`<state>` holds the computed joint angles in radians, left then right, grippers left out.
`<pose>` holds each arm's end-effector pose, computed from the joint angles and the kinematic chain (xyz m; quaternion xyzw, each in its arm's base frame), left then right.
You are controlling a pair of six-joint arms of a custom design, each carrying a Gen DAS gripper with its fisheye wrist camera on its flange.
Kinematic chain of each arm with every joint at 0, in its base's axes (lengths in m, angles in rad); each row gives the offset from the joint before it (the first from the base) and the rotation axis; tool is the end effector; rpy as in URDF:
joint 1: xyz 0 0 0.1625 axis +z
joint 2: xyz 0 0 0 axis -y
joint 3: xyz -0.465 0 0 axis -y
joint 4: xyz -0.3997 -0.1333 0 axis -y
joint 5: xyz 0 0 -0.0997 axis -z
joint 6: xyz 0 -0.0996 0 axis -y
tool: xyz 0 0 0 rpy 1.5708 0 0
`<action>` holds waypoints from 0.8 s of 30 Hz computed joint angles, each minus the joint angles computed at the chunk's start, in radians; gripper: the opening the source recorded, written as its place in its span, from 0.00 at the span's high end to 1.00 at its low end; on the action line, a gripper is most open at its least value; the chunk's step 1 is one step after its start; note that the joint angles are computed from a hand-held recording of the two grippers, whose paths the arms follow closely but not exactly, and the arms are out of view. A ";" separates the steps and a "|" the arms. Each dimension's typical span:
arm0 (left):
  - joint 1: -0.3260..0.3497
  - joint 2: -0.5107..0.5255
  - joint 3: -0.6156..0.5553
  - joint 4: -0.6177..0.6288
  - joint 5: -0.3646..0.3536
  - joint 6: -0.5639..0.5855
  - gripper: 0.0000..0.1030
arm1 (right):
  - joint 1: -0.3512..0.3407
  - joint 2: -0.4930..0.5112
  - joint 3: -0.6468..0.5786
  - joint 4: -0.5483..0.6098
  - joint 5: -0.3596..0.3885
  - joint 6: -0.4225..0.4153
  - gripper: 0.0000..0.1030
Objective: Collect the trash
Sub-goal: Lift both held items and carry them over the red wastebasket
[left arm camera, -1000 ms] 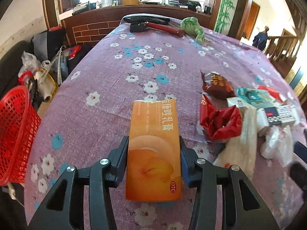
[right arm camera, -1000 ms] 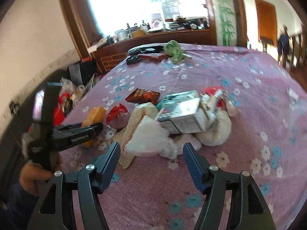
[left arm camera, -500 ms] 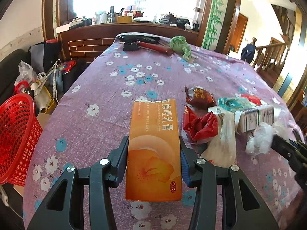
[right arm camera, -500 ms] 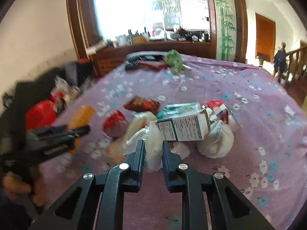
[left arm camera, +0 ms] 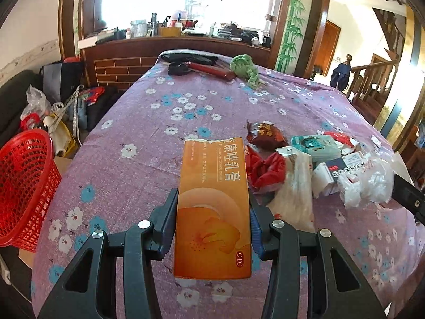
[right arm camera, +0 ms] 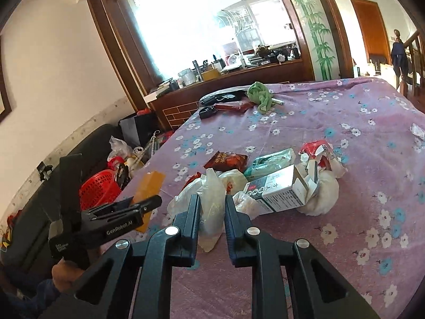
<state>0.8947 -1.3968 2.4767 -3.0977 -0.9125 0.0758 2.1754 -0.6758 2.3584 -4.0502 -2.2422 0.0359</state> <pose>-0.0943 -0.4280 0.2400 0.2722 0.8846 -0.2936 0.2391 0.3109 -0.3245 0.0730 0.1215 -0.8711 0.4433 0.1729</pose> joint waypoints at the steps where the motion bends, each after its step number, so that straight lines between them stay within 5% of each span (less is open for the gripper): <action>1: -0.008 -0.003 0.005 -0.002 0.007 0.001 0.56 | 0.001 -0.002 0.001 0.002 0.004 0.003 0.81; 24: -0.093 -0.013 0.059 -0.063 0.107 0.028 0.56 | 0.034 -0.006 -0.004 0.031 0.000 0.020 0.81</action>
